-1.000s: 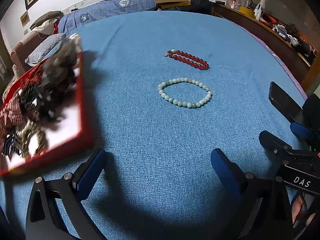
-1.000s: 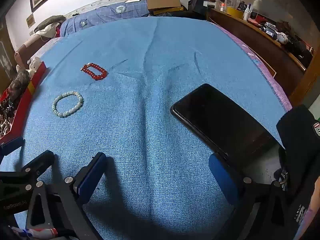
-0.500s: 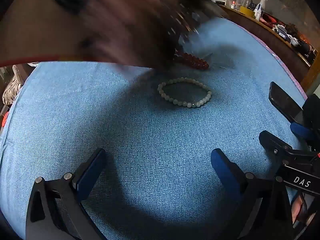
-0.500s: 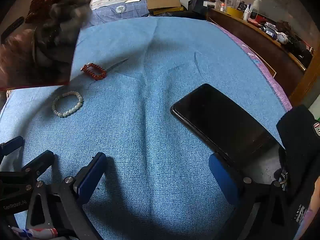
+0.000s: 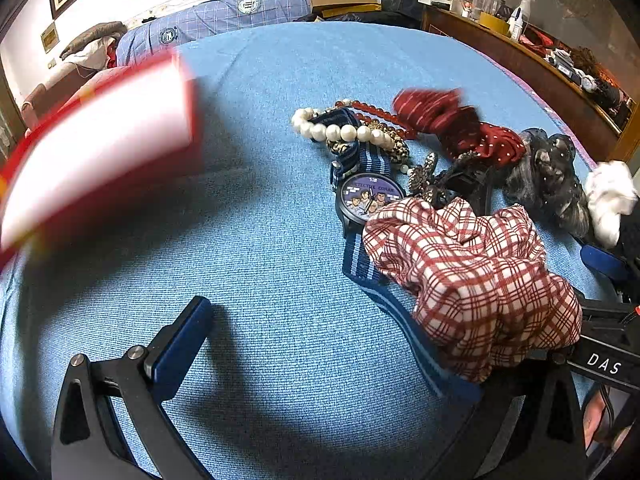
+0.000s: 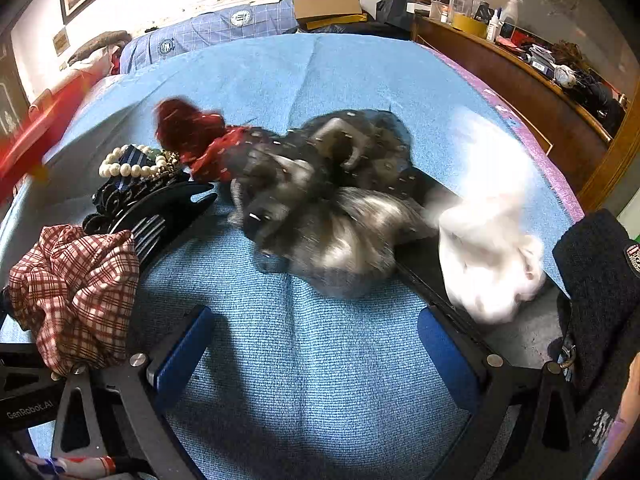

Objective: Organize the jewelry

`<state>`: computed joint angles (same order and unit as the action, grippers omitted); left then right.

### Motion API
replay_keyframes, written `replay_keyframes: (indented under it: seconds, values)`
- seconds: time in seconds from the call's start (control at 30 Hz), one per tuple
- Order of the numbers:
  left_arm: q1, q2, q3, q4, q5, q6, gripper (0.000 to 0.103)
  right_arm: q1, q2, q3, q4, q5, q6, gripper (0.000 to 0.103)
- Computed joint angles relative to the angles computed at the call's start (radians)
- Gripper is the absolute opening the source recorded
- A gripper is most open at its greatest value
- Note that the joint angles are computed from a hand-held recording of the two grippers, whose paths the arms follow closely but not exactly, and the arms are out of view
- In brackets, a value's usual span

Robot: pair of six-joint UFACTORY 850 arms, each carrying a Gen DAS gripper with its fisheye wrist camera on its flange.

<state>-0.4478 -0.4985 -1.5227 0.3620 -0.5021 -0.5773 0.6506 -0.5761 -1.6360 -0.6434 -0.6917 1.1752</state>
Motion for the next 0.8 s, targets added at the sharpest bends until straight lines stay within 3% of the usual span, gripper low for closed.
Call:
replay_keyframes:
  seconds: [0.23, 0.4, 0.63, 0.7, 0.8]
  values:
    - [0.002, 0.007, 0.008, -0.001, 0.002, 0.003, 0.103, 0.004, -0.002, -0.007, 0.005, -0.002, -0.002, 0.103]
    - [0.002, 0.006, 0.006, -0.003, 0.000, 0.004, 0.103, -0.008, 0.064, 0.077, 0.012, 0.099, 0.011, 0.103]
    - [-0.013, 0.002, -0.002, 0.046, -0.023, -0.072, 0.103, 0.035, 0.220, 0.246, -0.273, 0.103, 0.331, 0.103]
    - [-0.014, 0.030, 0.032, 0.040, -0.001, -0.057, 0.103, 0.051, 0.279, 0.310, -0.419, 0.095, 0.485, 0.103]
    - [-0.025, 0.143, 0.148, 0.233, 0.095, -0.259, 0.103, 0.069, 0.339, 0.368, -0.571, 0.071, 0.644, 0.103]
